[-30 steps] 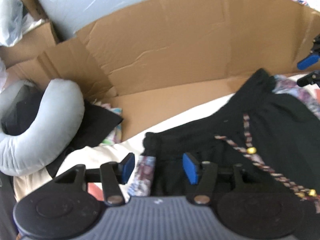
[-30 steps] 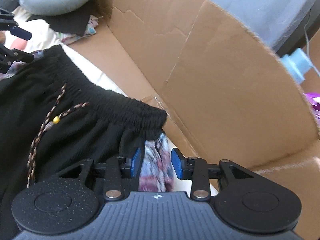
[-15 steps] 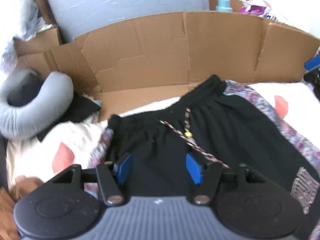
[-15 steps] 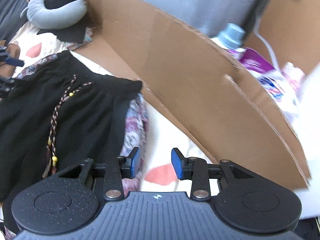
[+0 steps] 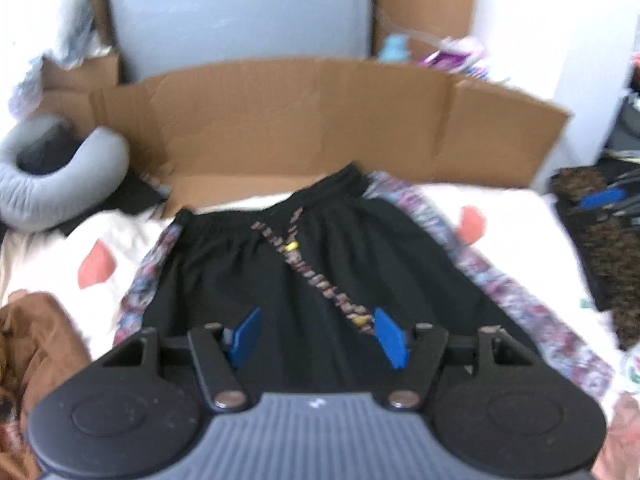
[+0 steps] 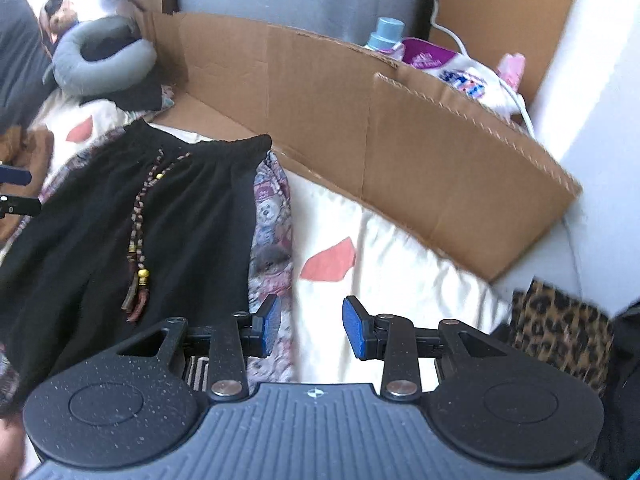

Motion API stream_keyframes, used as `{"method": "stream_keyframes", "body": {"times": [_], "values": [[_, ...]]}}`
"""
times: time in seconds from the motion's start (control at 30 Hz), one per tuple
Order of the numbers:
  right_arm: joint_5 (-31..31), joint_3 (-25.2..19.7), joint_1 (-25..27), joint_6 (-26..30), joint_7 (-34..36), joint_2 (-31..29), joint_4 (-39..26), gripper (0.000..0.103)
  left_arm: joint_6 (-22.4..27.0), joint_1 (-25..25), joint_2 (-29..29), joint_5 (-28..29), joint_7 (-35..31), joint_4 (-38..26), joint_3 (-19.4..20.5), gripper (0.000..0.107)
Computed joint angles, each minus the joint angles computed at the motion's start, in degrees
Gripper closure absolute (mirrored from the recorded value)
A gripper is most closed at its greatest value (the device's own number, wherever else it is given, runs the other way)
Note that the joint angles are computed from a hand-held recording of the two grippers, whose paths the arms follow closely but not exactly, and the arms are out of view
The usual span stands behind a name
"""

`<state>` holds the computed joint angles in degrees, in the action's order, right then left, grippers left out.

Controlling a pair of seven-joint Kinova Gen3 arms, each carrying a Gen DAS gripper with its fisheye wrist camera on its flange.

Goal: Fold clothes

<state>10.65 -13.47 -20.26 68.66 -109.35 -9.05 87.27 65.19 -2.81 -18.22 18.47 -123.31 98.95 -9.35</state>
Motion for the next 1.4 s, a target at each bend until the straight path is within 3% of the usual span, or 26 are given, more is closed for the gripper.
{"method": "stream_keyframes", "body": {"times": [0.33, 0.43, 0.7, 1.07, 1.3, 1.4], "values": [[-5.22, 0.48, 4.22, -9.07, -6.76, -10.12, 11.05, 0.061, 4.35, 0.9, -5.01, 0.75, 0.79, 1.85, -2.76, 0.042], [-6.2, -0.76, 7.04, -13.98, -12.39, -13.81, 16.94, 0.061, 4.91, 1.58, -6.08, 1.48, -0.06, 3.11, -3.64, 0.042], [-8.11, -1.14, 7.61, -11.31, -12.0, -15.24, 21.37, 0.061, 7.8, 1.96, -6.84, 2.0, -0.94, 6.26, -5.02, 0.047], [-9.88, -2.37, 7.16, -7.88, -12.55, -17.31, 25.87, 0.061, 17.76, 0.1, -5.68, 1.46, -4.3, 11.08, -4.87, 0.063], [-10.71, -2.43, 6.96, -6.03, -12.99, -18.0, 27.88, 0.061, 23.07, 0.46, -5.89, 2.78, -12.62, 12.81, -6.43, 0.063], [-11.21, -2.07, 6.77, -5.41, -12.77, -18.35, 28.51, 0.061, 24.05, -0.11, -5.93, 1.37, -14.52, 13.35, -4.97, 0.067]]}}
